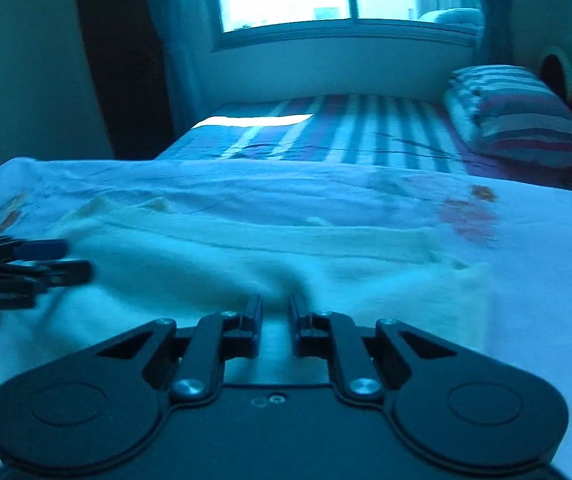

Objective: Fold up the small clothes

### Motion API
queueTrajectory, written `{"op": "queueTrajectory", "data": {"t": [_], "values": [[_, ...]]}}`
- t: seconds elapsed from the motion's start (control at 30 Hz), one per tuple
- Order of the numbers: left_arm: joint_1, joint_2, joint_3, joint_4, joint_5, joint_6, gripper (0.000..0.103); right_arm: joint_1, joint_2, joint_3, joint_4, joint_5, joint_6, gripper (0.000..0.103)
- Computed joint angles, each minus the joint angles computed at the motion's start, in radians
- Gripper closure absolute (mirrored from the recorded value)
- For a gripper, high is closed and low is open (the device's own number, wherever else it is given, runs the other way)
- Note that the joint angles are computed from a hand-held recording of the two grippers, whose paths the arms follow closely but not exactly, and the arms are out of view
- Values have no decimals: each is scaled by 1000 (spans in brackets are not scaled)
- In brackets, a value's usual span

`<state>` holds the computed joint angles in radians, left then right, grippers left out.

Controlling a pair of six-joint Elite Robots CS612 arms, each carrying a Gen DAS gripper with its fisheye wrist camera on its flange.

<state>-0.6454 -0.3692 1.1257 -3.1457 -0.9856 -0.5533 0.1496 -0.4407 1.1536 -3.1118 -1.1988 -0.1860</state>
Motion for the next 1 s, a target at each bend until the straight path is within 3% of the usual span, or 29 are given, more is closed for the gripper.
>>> {"op": "queueTrajectory", "data": {"t": [0.1, 0.13, 0.17, 0.3, 0.43, 0.53, 0.6, 0.7, 0.77, 0.9, 1.0], "values": [[8, -43, 78, 49, 54, -75, 33, -36, -6, 13, -6, -27, 79, 95], [10, -58, 100, 55, 61, -119, 33, -41, -14, 19, 8, -21, 96, 93], [7, -67, 120, 22, 62, -133, 33, -41, -25, 32, 1, -32, 110, 83], [-25, -53, 94, -79, 28, -29, 33, -29, -59, 98, -56, 98, 73, 83], [-45, -8, 0, -68, -51, 13, 33, 7, -77, 130, -3, 186, -51, 88], [-48, 6, -39, 76, -62, 0, 33, 34, -80, 129, 63, 82, -127, 90], [-56, 6, -25, 61, -38, 34, 33, 24, -76, 137, 33, 85, -104, 90], [-68, -40, 51, 35, -3, 13, 33, 13, -106, 185, -21, 20, -59, 93], [-79, -72, 116, -26, 18, -19, 33, -6, -128, 227, -59, 62, -9, 86], [-108, -88, 164, -58, 16, -79, 33, -4, -164, 305, -54, 148, -15, 86], [-130, -86, 172, -45, 35, -145, 33, 17, -177, 358, -99, 127, -26, 86]]}}
